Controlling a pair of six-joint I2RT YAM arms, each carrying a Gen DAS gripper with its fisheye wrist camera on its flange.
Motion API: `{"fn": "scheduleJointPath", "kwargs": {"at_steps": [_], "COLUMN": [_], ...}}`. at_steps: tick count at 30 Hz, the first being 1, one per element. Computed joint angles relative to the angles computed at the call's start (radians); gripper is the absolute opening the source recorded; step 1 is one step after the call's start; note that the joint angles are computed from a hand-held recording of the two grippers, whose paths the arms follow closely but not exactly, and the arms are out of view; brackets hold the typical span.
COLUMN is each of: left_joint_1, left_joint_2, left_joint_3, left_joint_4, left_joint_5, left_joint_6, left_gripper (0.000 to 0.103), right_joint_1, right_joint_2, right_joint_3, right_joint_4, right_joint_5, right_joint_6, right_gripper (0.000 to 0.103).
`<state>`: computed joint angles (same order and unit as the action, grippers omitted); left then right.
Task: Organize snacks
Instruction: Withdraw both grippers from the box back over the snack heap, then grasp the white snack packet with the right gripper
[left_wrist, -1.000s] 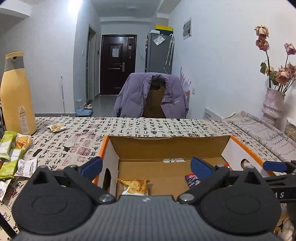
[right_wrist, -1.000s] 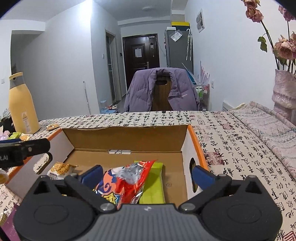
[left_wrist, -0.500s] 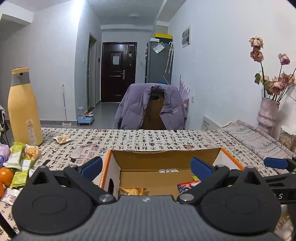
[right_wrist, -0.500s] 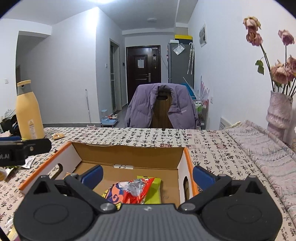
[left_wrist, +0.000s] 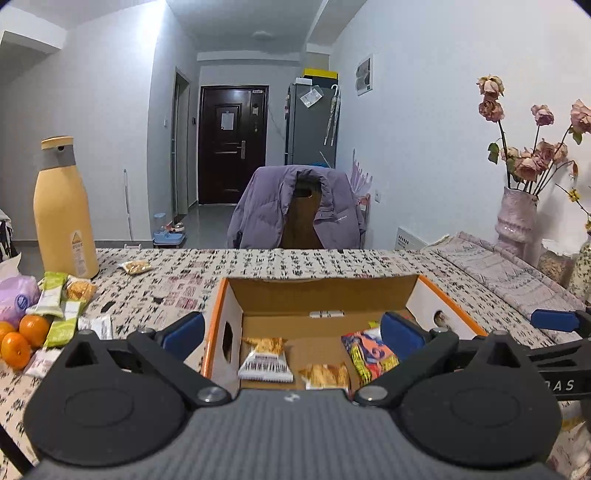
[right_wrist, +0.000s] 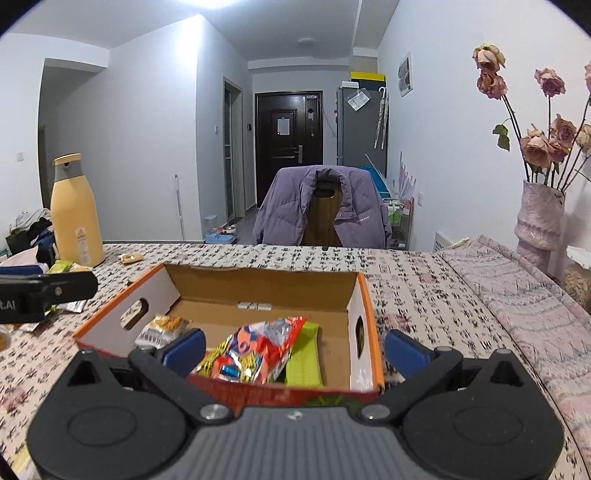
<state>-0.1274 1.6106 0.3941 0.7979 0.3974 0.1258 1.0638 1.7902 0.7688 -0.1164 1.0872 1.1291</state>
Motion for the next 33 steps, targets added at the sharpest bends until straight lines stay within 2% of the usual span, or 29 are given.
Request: {"fn": "scheduleJointPath", "kwargs": {"at_steps": [9,16,26,33], "left_joint_1": [0.101,0.187,0.263,0.322], "left_joint_2": [-0.048,-0.013,0.123,0.200], "left_joint_3": [-0.134,-0.214,-0.301,-0.311], "left_joint_4": [0.028,0.071,0.211,0.224], "left_joint_5": [0.087,0.157,0.200,0.243], "left_joint_6": [0.058,0.115,0.216,0.285], "left_gripper": [0.103,0.103,0.103,0.103], "right_joint_1": [0.116,0.202,0.305,0.327], "right_joint_2": [0.052,0.135,0.248,0.301], "right_joint_3": [0.037,0.070,0.109,0.122], "right_joint_4": [-0.218,-0.325,-0.396,-0.347], "right_joint_5": [0.001,-0.043,-0.128,-0.178], "right_joint_6": [0.263,0.438,0.615,0.619], "right_gripper": [0.103,0.103,0.103,0.103]}}
